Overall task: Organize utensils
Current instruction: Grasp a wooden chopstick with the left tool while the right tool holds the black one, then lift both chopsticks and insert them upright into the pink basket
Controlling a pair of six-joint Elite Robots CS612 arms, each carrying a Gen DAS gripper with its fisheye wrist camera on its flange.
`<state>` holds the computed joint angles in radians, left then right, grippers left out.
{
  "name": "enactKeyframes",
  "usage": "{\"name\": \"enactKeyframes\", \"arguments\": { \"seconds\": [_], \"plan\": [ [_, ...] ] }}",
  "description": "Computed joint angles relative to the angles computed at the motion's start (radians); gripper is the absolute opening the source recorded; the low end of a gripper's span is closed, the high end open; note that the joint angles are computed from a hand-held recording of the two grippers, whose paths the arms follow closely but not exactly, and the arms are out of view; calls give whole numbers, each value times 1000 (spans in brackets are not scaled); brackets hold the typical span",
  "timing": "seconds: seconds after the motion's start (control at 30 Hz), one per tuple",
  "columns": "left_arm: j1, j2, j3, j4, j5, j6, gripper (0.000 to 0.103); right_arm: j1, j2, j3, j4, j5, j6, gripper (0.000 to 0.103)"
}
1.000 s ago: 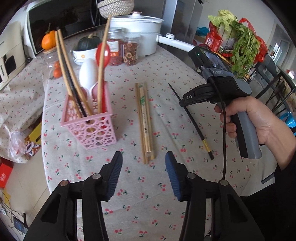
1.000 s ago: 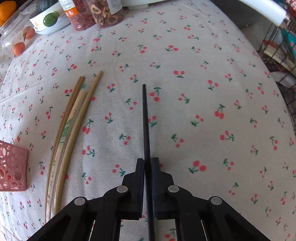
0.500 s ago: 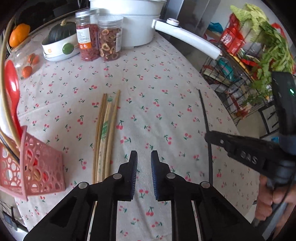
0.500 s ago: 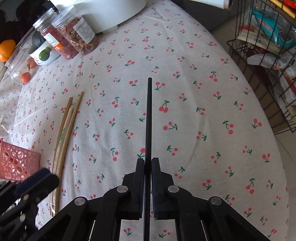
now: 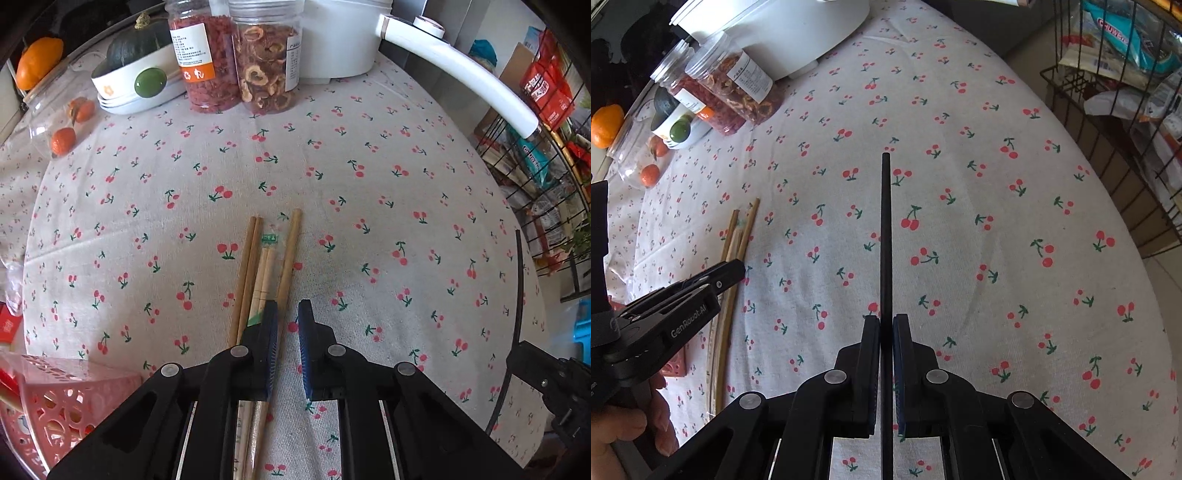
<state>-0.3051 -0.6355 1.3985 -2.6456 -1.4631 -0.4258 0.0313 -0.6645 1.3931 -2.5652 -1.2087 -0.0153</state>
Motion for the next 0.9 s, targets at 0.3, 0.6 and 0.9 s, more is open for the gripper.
{"name": "enactKeyframes", "arguments": {
  "seconds": [0.3,0.6,0.9],
  "plan": [
    [-7,23,-52,91,30,27,8,-1,1,2,-4,-11,6,4],
    [-22,-78,134,-150,-8,73,6,5,-42,64,-93,-16,-11,4],
    [-28,-230,394,-493,-24,146,6,29,-129,185,-252,-24,-76,4]
  ]
}}
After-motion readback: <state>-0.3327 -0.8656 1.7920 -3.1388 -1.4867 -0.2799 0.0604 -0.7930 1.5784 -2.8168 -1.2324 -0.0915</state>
